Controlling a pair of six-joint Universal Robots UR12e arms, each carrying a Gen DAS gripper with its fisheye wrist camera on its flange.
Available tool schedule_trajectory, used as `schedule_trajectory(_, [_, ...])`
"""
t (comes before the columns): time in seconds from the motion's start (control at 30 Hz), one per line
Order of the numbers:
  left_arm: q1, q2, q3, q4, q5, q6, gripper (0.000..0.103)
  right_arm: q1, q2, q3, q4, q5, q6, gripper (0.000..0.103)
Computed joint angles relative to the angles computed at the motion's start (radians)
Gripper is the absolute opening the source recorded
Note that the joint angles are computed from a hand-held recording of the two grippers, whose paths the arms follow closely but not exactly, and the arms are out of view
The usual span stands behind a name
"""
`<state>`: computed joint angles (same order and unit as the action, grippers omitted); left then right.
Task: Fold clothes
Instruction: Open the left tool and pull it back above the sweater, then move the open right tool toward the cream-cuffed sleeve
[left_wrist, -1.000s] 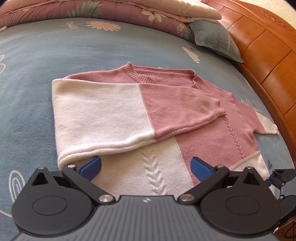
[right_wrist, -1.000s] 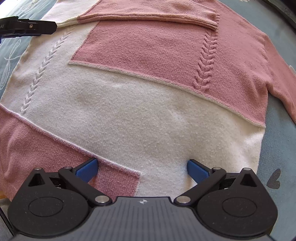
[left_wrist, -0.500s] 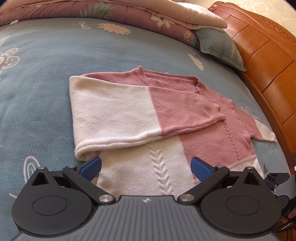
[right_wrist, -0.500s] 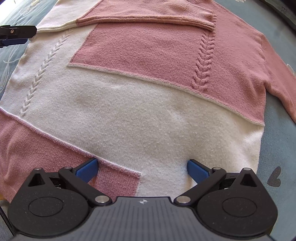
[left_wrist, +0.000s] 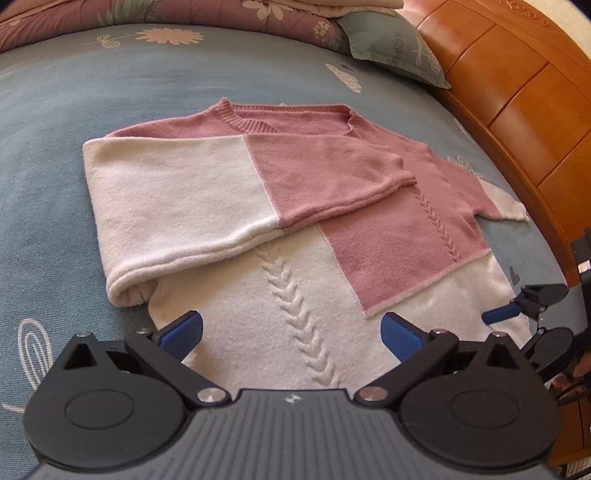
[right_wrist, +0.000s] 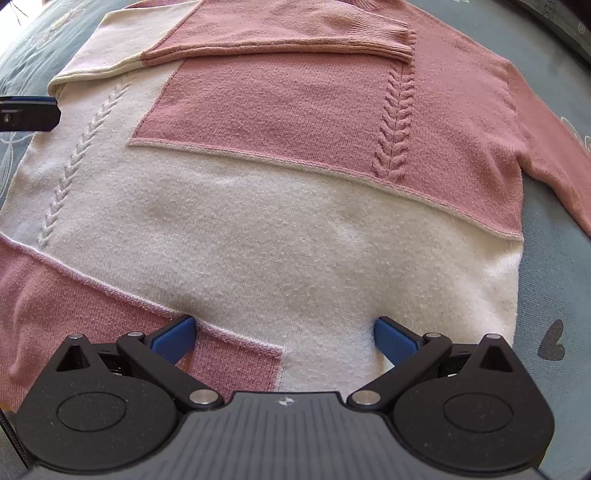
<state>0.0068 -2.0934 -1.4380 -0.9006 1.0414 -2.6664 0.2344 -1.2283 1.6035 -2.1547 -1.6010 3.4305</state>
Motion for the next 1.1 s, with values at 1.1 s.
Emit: schedule_trajectory(1.1, [-0.065, 0.004, 0.050, -0.035, 0.083, 0.071, 0.102, 0.005, -0.011, 0.018, -0.072, -0.078, 0.109, 0.103])
